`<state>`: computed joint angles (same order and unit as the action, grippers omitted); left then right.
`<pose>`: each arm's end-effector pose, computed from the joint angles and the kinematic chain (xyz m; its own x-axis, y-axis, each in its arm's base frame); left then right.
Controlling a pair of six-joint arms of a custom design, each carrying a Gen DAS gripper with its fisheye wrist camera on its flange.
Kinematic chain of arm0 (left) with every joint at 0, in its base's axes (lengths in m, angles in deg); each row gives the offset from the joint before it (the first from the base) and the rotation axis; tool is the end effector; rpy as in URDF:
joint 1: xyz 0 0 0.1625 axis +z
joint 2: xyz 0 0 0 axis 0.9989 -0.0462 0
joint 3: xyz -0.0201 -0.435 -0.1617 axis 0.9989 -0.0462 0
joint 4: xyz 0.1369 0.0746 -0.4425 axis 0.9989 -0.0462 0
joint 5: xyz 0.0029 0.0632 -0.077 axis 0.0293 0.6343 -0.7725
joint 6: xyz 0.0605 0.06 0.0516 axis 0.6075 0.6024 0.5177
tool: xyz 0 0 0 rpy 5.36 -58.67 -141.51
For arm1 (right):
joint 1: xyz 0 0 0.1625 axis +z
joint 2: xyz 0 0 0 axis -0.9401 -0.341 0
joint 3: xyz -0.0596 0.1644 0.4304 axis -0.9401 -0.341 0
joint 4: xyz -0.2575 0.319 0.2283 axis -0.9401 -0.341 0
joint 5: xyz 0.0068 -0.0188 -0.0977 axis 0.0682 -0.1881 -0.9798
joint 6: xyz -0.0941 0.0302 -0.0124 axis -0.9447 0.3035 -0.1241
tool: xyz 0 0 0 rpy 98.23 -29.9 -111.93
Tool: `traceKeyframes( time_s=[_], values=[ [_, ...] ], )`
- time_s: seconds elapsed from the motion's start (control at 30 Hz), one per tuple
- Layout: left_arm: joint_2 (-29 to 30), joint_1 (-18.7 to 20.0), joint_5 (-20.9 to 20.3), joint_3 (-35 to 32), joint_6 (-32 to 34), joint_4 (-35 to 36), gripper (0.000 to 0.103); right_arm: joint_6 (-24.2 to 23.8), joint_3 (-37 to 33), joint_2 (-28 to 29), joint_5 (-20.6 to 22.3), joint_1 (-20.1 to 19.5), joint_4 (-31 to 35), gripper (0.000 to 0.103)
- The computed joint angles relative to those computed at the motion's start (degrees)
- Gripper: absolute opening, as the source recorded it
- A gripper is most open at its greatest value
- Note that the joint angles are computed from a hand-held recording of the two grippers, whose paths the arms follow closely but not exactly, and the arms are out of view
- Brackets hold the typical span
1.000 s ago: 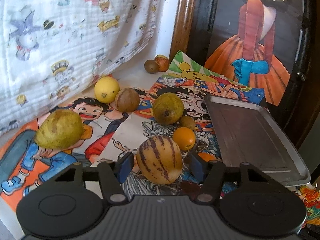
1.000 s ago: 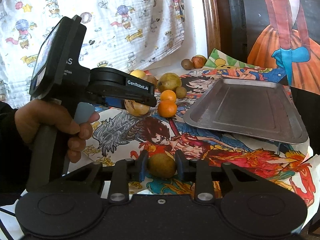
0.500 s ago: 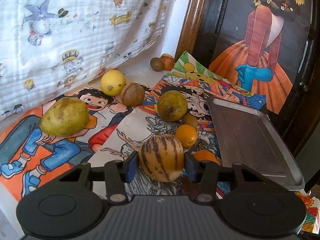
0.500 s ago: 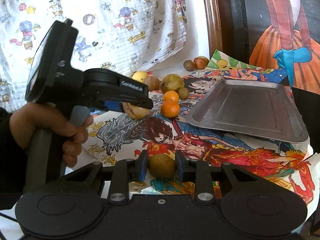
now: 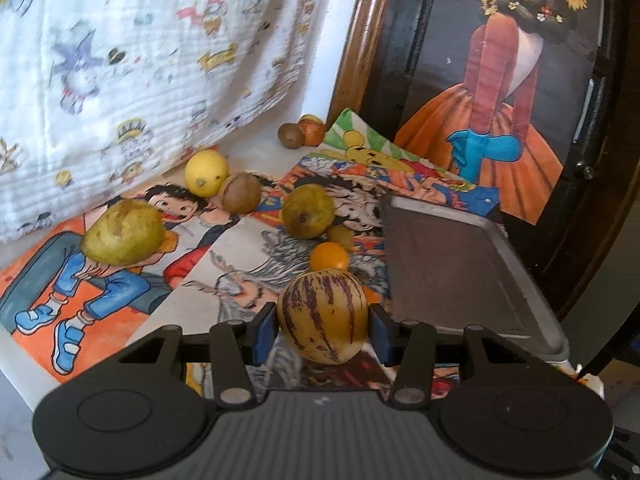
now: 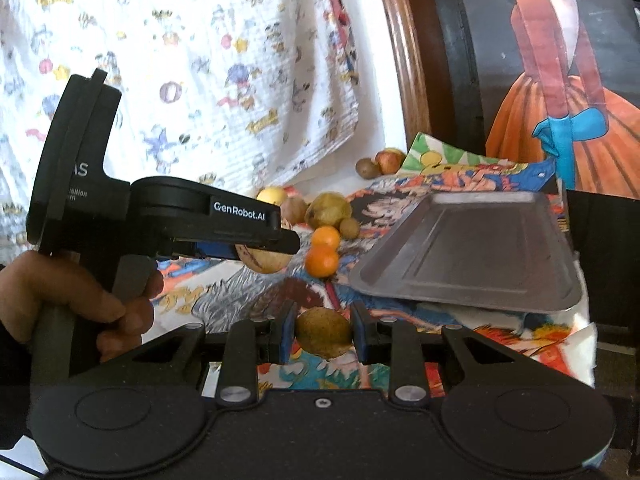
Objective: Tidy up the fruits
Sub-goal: 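Carry the pepino to the tray with left tool while right tool drops small fruit there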
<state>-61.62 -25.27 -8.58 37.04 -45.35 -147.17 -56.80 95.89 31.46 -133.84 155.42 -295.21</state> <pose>-0.1203 -0.6077 0.0341 -0.8000 0.3233 -0.5055 0.5885 0.5870 -0.5559 0.0868 -0.4595 0.0432 -0.8184 -0.0971 0.5665 -0.5491 0.4232 -0.7207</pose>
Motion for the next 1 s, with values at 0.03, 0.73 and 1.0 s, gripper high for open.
traceKeyframes(
  time_s=[0.03, 0.73, 1.0],
  values=[
    [0.04, -0.41, 0.14, 0.05, 0.13, -0.10, 0.052, 0.14, 0.42, -0.64, 0.50, -0.38, -0.11, 0.031],
    [7.09, -3.21, -4.74, -9.79, 3.70, 1.85, 0.052, -4.94, -8.43, -19.41, 6.68, -8.09, 24.33, 0.031],
    [10.71, -2.15, -6.37, -15.49, 2.48, 5.63, 0.052, -9.92, -24.44, -15.05, 0.89, -7.56, 40.46, 0.031]
  ],
)
